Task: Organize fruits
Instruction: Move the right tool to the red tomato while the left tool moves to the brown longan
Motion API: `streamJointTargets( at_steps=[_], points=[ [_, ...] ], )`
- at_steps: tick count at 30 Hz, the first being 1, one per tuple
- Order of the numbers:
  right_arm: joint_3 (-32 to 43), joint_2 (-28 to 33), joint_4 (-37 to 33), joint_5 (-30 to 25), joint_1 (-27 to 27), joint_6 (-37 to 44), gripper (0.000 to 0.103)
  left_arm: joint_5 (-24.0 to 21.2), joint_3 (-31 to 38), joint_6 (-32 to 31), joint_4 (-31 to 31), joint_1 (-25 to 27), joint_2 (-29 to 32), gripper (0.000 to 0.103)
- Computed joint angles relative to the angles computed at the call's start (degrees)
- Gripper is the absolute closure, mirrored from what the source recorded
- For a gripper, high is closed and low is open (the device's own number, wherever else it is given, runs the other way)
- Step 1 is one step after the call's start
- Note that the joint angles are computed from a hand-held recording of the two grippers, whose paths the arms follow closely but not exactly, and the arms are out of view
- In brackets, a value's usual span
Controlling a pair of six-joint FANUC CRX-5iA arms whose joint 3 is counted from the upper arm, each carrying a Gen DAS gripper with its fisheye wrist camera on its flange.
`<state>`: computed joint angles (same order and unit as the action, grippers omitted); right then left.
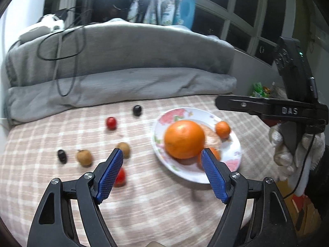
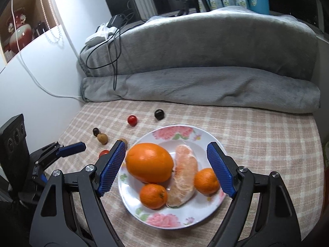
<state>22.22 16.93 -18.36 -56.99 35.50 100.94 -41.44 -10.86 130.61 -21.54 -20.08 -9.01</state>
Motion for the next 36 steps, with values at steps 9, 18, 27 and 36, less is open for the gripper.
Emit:
streamJointTargets(
  at_steps=[9, 18, 27, 36],
  points=[
    [2.15, 1.56, 0.14, -1.23, 2.37, 1.16, 0.019, -1.90, -3.34, 2.14, -1.45, 3.35, -4.08, 0.025],
    [3.91, 2.94, -0.14, -2.67, 4.64, 2.85, 0.019, -1.68, -7.11, 1.51, -0.52, 7.83, -7.00, 0.025],
    [4.24, 3.91, -2.14, -4.94, 6.89, 5.32, 0.034, -0.08, -10.31, -2.87, 2.51, 12.15, -8.78, 0.033],
    [3.79, 5.68, -2.23, -7.68, 9.66, 7.12, 0.057, 5.94, -15.73, -16.62, 16.56, 18.84, -9.22, 0.056]
  ],
)
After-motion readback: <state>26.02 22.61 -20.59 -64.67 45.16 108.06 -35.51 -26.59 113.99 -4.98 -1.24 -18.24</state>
